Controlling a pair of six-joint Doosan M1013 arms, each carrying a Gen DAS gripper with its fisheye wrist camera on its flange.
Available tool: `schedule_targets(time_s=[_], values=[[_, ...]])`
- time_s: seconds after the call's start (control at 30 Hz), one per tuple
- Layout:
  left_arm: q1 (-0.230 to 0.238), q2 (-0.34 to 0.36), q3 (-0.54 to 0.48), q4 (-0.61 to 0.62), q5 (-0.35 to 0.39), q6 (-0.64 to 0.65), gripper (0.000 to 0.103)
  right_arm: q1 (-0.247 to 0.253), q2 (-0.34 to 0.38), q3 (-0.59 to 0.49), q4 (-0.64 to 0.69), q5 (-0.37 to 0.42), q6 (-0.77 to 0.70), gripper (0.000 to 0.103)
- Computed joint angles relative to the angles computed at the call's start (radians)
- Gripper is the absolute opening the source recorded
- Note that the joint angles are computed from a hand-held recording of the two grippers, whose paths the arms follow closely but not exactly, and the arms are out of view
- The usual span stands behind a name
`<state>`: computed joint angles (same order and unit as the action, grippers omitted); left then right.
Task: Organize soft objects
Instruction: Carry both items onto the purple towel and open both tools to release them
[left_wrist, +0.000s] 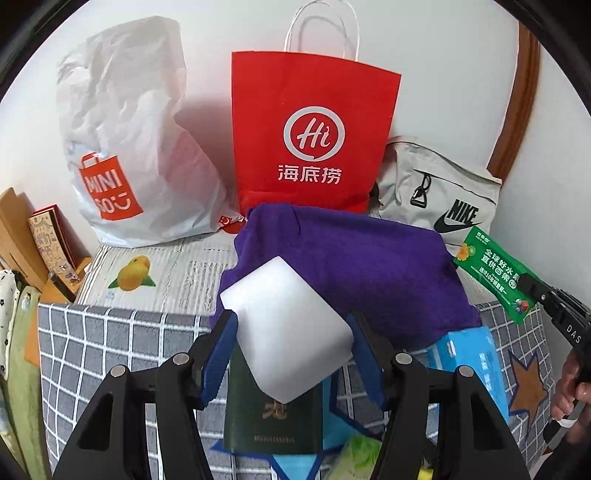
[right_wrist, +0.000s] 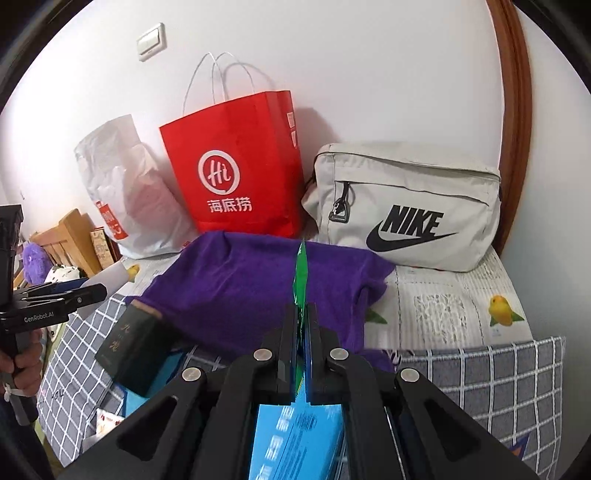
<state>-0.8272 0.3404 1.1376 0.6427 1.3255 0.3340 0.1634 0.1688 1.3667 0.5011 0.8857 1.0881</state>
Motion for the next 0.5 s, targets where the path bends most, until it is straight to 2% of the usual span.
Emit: schedule_targets(time_s=[0.5], values=[[0.097, 0.067, -0.061, -0.083, -0.023, 0.093, 0.059, 0.023, 0.134, -0.116, -0.086, 0.031, 0.106, 0.003]])
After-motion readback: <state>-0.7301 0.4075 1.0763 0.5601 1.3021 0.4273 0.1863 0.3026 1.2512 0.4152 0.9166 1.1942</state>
